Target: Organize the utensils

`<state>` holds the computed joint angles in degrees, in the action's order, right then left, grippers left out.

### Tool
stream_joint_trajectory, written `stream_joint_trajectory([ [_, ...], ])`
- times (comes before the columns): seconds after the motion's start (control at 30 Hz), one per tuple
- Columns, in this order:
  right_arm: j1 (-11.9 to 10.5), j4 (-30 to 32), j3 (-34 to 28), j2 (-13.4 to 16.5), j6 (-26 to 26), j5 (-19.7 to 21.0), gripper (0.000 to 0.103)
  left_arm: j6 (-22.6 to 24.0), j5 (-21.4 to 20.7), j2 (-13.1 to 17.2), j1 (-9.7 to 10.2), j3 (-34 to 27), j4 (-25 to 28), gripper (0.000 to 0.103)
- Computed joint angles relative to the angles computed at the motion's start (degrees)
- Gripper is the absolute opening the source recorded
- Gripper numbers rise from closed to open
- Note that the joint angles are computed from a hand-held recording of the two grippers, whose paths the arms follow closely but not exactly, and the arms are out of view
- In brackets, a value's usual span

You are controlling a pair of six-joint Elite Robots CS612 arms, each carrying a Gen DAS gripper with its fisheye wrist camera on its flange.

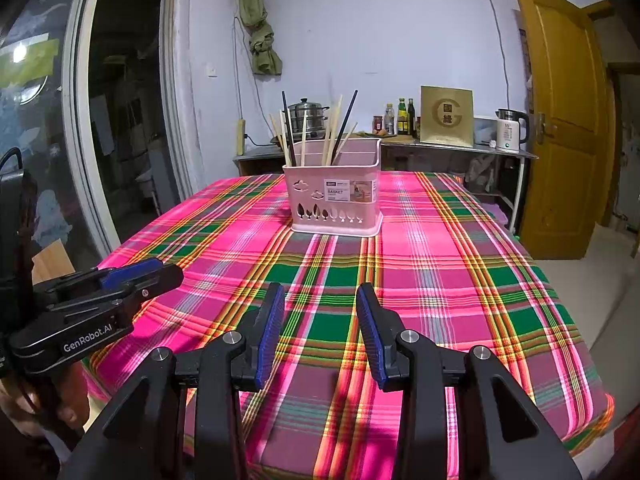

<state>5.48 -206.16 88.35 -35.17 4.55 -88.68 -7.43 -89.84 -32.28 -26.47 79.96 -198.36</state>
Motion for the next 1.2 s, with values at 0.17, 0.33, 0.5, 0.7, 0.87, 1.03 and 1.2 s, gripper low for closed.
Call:
stream_joint_trajectory([
  [0.17,0.0,0.1,-0.1,0.1,0.0,0.1,0.038,0.2,0.8,-0.1,-0.10,0.1,0.1,0.032],
  [0.33,0.1,0.1,-0.2,0.1,0.1,0.1,0.038,0.6,1.7,-0.1,-0.28,0.1,0.1,0.032],
  [0.5,0.1,0.1,-0.2,0.2,0.0,0.1,0.038,0.6,1.8,-0.1,-0.31,0.2,0.1,0.032],
  [0.7,0.0,0.1,-0.2,0.2,0.0,0.1,0.038,0.4,1.7,-0.1,-0.32,0.0,0.5,0.032],
  [0.87,0.0,0.1,-0.2,0.2,0.0,0.2,0.038,0.4,1.8,-0.1,-0.33,0.0,0.5,0.032],
  [1.03,0.1,0.2,-0.2,0.2,0.0,0.3,0.038,0.5,1.8,0.0,-0.32,-0.1,0.5,0.032],
  [1.2,0.1,0.2,-0.3,0.2,0.0,0.2,0.038,0.6,2.2,0.0,-0.40,-0.1,0.6,0.032],
])
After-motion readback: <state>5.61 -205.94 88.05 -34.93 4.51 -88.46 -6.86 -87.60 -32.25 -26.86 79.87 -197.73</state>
